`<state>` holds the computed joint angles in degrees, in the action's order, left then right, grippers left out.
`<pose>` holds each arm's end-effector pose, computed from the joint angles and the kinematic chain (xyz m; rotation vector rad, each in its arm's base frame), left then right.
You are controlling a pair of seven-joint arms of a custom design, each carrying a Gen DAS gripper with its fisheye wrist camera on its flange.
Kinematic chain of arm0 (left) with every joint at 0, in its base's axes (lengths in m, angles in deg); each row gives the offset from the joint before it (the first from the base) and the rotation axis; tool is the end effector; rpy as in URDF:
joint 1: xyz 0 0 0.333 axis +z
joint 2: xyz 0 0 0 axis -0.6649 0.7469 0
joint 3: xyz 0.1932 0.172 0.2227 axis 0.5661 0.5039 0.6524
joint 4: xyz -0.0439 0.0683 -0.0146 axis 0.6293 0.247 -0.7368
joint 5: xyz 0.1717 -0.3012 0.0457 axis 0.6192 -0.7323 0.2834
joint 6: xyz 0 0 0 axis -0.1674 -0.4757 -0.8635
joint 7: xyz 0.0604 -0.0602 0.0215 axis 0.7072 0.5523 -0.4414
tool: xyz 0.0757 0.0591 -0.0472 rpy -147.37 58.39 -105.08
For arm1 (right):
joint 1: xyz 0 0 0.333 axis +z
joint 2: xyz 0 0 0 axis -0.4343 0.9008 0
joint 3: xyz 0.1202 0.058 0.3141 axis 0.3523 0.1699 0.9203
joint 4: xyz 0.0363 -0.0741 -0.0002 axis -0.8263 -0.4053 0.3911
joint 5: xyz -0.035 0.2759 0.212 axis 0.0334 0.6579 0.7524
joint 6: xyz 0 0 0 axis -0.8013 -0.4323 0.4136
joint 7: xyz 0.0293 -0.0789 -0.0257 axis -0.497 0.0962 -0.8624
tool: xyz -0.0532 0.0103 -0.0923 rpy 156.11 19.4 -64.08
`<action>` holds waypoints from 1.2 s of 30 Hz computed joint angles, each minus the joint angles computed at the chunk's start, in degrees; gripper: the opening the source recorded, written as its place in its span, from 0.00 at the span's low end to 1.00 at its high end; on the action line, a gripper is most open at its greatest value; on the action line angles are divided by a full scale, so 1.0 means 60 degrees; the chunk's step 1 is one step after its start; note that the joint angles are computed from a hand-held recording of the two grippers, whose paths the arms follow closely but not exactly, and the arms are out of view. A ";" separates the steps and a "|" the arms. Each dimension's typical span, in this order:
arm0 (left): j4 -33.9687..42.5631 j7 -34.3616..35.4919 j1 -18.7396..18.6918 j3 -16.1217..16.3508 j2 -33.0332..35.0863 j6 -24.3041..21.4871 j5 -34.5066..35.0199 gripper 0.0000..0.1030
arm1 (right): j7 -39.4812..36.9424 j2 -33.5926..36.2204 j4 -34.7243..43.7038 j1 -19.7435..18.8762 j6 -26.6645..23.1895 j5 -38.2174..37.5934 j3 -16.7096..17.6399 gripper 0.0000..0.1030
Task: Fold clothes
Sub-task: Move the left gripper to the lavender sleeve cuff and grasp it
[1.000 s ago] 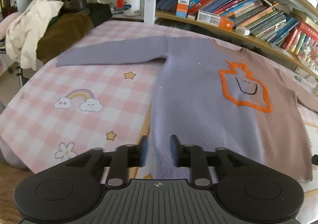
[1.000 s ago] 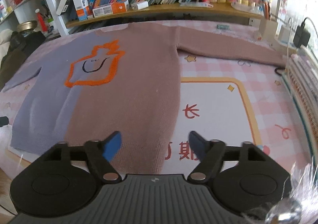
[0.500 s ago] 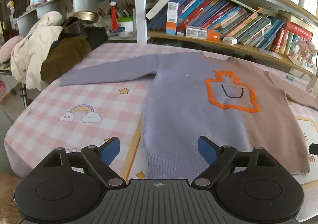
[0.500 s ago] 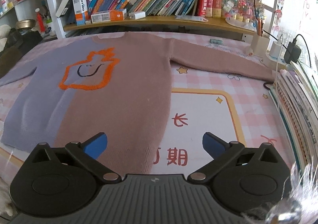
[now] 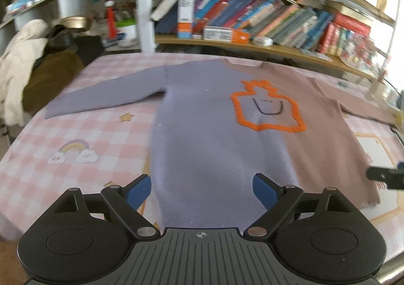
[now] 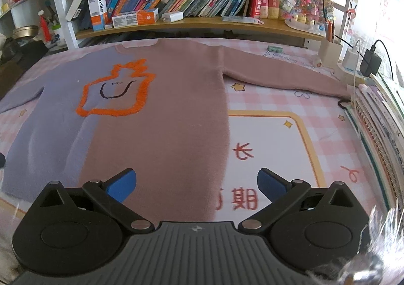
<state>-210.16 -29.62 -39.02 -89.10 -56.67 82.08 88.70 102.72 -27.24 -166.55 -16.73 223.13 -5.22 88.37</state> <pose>0.4922 -0.1162 0.5488 -1.7773 1.7396 -0.7644 0.5104 0.0725 0.5226 -1.8098 1.7084 -0.6259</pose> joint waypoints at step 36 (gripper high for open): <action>0.2977 0.1869 0.0193 0.3512 0.3294 0.0977 -0.1905 0.64 | 0.7271 0.1610 0.3329 0.1577 -0.3935 -0.5954 0.0805 1.00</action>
<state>-192.30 -18.40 -37.87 -68.03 -36.91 87.94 77.27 146.35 -17.58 -146.57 -7.27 199.52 -40.94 93.21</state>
